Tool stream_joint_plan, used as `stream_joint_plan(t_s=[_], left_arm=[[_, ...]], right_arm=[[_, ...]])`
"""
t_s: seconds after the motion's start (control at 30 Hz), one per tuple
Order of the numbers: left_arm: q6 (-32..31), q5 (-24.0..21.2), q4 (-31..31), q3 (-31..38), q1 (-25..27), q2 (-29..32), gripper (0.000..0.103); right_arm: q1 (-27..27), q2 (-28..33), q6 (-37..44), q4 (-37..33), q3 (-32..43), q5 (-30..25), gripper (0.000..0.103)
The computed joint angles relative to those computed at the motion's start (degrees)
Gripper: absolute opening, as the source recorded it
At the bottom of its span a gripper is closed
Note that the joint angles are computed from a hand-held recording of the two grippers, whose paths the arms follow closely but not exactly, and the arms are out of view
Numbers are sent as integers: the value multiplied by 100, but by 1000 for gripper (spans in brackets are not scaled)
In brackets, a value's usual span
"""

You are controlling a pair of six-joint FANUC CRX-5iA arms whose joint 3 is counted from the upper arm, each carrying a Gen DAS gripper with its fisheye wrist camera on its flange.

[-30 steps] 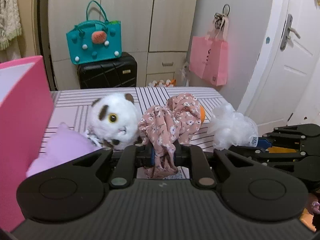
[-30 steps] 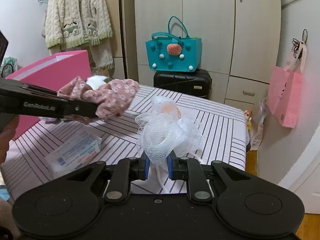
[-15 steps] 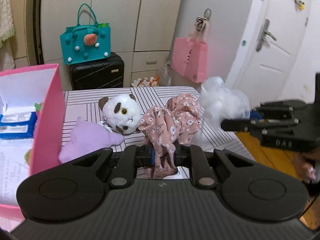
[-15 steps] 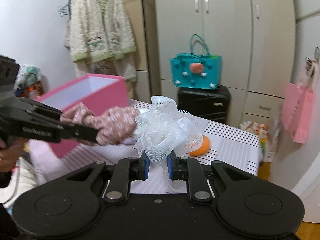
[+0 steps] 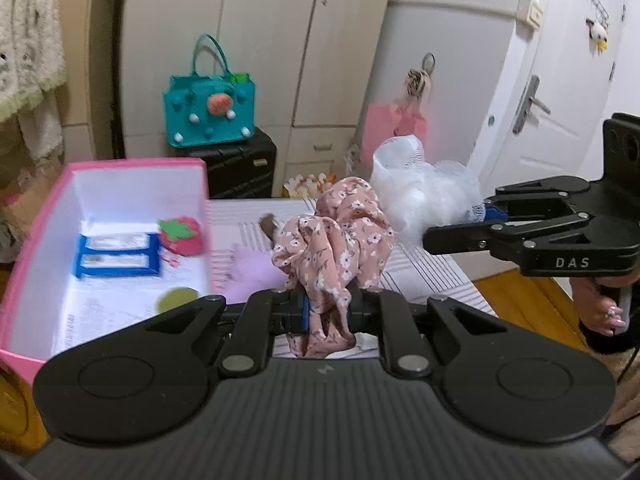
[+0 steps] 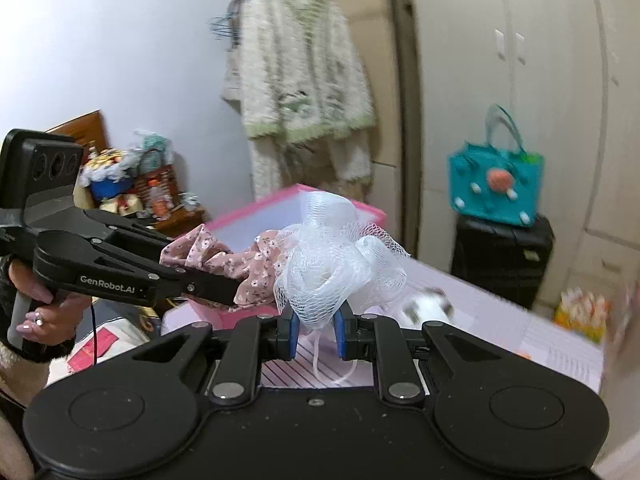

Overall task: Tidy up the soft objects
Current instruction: 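Lower the floral cloth and mesh puff into the pink box and open both grippers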

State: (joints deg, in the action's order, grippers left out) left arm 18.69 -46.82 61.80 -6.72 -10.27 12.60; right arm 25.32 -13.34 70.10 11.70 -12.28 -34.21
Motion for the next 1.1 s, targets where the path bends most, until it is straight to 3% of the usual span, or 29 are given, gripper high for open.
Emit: stream_joint_plan(t_s=[0.13, 0.27, 0.43, 0.57, 0.73, 0.9, 1.0, 1.1], left_arm=[[-12, 111, 18, -11, 222, -145, 14], [165, -71, 102, 197, 506, -35, 14], [82, 406, 260, 194, 628, -6, 14], [705, 388, -389, 714, 708, 384, 14], [1469, 951, -1362, 1139, 615, 749, 14], [2252, 911, -2179, 1641, 606, 1114, 14], [2863, 1268, -2974, 1830, 494, 1205, 15], [3311, 1208, -3492, 2130, 449, 1371, 20]], right_arm=[[59, 373, 545, -335, 583, -58, 21], [94, 787, 788, -476, 1123, -83, 21], [16, 1391, 1414, -1077, 1952, -285, 21], [-115, 1923, 1809, -1579, 2570, -586, 21], [-261, 2566, 1707, -1785, 3121, -874, 21], [-438, 3186, 1603, -2039, 3736, -1380, 21], [-532, 3486, 1566, -2244, 4052, -1670, 21], [-621, 3818, 1565, -2502, 4465, -2050, 24]])
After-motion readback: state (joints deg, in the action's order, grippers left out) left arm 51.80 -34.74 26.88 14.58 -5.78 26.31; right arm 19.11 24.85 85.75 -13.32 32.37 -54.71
